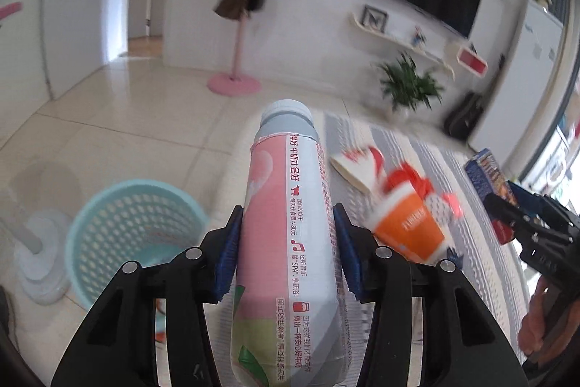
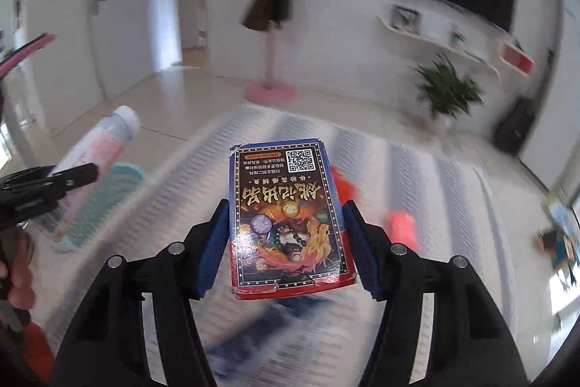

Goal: Collect trash
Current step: 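Carry both items to the blue basket and open both tools to drop them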

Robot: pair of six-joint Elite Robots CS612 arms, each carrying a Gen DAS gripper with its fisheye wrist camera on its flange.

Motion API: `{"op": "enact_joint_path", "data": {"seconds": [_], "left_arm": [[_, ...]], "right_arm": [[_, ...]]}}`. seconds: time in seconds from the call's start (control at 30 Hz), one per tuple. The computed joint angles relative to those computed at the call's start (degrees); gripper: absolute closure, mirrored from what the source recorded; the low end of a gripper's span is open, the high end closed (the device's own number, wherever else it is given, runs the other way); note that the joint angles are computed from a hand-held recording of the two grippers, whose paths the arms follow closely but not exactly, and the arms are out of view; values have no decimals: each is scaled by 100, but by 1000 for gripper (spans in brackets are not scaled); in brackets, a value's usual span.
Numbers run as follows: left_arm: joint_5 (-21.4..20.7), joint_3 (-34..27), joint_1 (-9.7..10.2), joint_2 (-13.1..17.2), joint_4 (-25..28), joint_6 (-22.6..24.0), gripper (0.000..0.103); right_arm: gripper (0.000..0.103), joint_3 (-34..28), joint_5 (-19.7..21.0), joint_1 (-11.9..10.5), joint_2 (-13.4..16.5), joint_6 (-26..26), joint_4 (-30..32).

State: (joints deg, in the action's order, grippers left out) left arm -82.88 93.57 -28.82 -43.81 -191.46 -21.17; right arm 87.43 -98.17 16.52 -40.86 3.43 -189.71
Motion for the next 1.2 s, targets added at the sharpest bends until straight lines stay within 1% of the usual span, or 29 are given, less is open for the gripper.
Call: {"op": "enact_joint_path", "data": {"seconds": [0.03,0.13,0.3,0.4,0.57,0.7,0.77,0.97,1.07,1.2], "left_arm": [[68,53,29,-39,-52,4,57],[331,231,142,-153,-180,-26,57],[489,394,399,-250,-160,-214,57],[585,436,519,-237,-144,-297,57],[516,369,716,-122,-88,-401,57],[400,201,849,46,37,-457,57],[353,108,893,128,91,-473,57],[73,-117,1047,363,244,-526,57],[-67,-243,1106,473,344,-514,57],[-148,-422,1170,629,492,-500,57]], "right_arm": [[45,-89,60,51,28,-36,24],[45,-618,285,271,244,-174,294],[45,-1353,545,529,595,-189,744],[45,-1839,579,674,863,-214,1064],[45,-2542,557,829,1264,-149,1597],[45,-3096,548,893,1566,-60,2094],[45,-3263,542,912,1669,-50,2271],[44,-3958,513,949,2057,19,2919],[44,-4236,440,969,2216,30,3162],[44,-4600,443,959,2412,110,3507]]}}
